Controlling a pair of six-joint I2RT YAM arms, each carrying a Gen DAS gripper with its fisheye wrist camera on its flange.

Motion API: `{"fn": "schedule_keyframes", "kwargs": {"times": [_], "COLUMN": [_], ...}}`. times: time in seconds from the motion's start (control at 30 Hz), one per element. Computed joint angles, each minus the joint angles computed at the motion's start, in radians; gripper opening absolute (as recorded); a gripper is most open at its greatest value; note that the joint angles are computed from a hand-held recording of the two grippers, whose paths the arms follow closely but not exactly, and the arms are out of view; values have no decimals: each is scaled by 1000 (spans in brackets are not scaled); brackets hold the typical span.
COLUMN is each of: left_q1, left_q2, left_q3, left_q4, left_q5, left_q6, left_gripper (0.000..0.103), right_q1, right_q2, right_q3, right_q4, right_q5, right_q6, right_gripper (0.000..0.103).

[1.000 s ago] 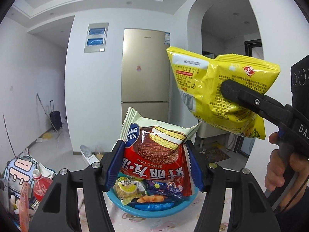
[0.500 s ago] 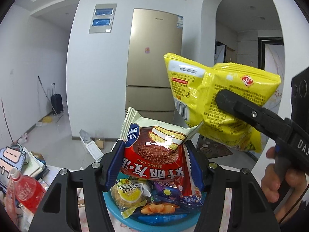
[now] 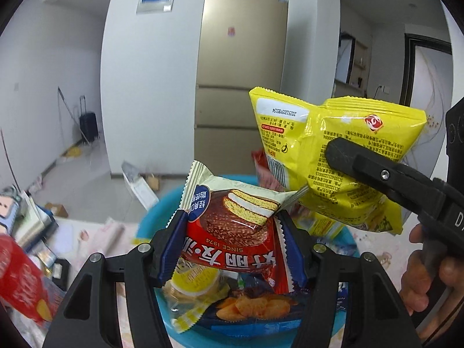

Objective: Organize snacks
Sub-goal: 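Carry both packets over the blue basin and lower them in, then open both tools to drop the packets and withdraw from the basin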

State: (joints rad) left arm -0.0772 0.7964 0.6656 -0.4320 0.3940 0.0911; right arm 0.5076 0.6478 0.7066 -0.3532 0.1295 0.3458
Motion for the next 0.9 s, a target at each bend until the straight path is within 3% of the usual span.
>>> {"fn": "schedule_keyframes", "kwargs": {"times": [0.2,0.4,0.83,0.9], "left_q1": [3,-15,-68,-76], "left_q2": [133,188,199,201], "left_q3": [-13,-14,-23,-26], "left_q4": [45,67,57,59], "left_q5": [34,15,-45,-51], "left_q6": [5,9,26,29], "left_gripper": [64,64,64,64], "right_q1": [-101,-135,-184,-186], "right_q2": [61,109,185,185], "right_q3": [-12,-10,-14,-19], "right_q4": [10,25,60,60], "right_q5": [-109,-141,-180,-178], "right_q6": [6,-6,-17,-16], "right_gripper": [60,61,64,68]}}
